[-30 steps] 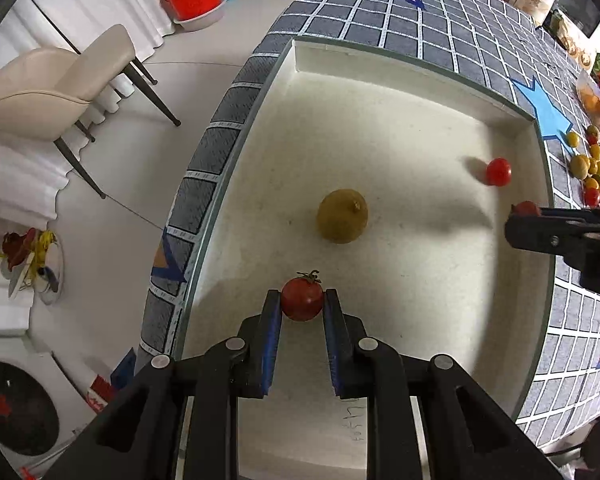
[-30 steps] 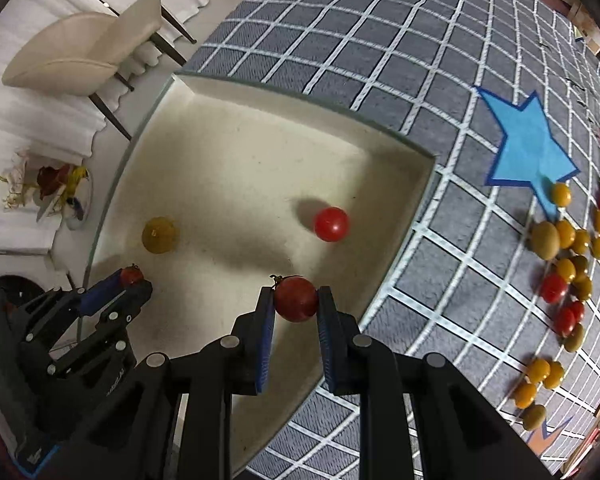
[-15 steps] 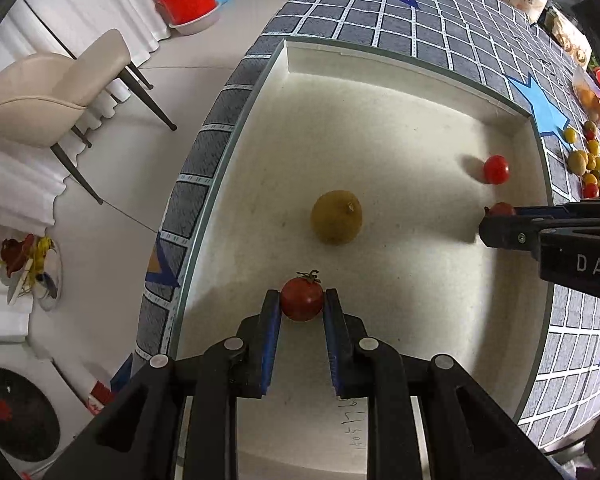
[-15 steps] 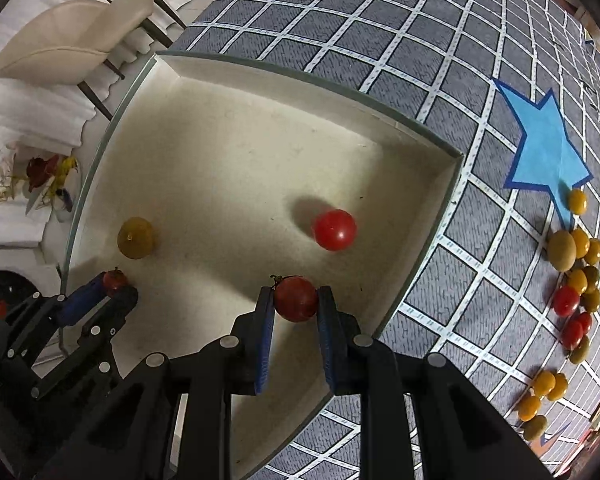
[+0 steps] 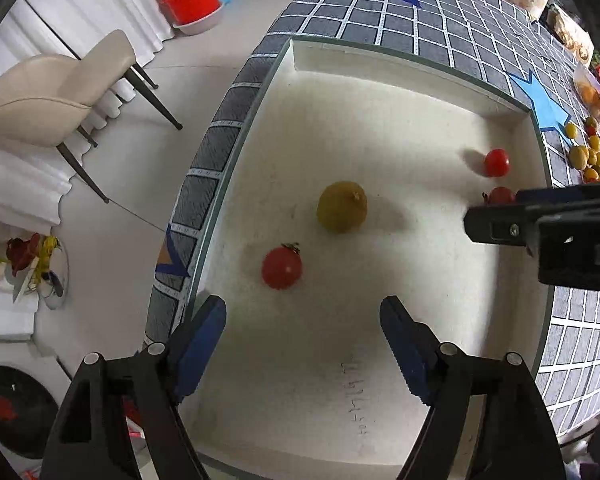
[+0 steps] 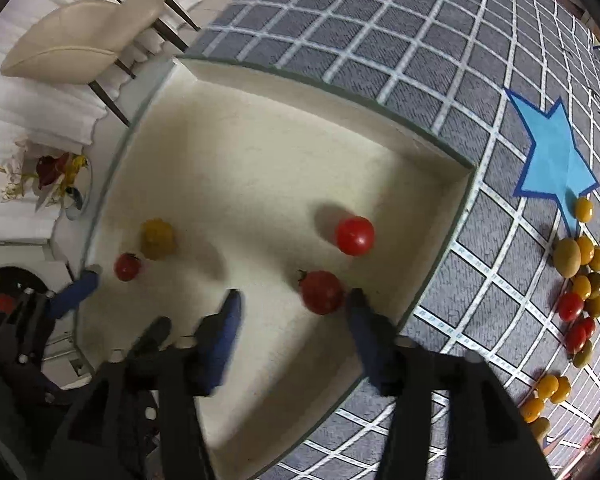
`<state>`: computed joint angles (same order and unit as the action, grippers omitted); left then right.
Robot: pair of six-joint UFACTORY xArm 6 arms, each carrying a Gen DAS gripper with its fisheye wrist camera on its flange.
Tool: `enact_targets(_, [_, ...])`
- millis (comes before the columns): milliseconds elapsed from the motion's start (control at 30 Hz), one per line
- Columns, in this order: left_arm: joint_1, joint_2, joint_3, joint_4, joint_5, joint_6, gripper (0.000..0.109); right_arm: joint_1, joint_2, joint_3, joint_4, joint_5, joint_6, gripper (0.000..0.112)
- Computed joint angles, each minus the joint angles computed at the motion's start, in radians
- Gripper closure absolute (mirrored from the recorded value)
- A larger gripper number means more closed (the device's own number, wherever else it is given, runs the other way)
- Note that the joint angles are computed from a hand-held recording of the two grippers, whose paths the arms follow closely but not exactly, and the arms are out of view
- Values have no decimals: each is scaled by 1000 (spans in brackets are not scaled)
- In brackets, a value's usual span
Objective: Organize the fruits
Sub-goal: 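Return both tools to the table and grasp a brown fruit with each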
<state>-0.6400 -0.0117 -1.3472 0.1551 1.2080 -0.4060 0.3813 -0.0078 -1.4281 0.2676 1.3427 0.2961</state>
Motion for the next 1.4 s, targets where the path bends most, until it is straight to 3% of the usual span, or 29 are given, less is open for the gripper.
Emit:
enact_targets(67, [0, -2, -4, 4, 10, 2, 28, -2, -1, -11, 18, -14, 0, 23])
enact_targets(333, [-28, 37, -91, 26, 53, 39, 28, -49, -61, 1, 11, -21, 37, 23])
enact_targets(667, [-121, 187, -332, 29, 72, 124, 28, -197, -266, 167, -58, 17, 110, 23])
enact_targets(1000, [-214, 371, -634, -2, 133, 186, 28, -382, -521, 347, -135, 133, 137, 23])
enact_targets(1400, [-277, 728, -1099, -47, 307, 215, 28, -545, -734, 516, -156, 262, 97, 23])
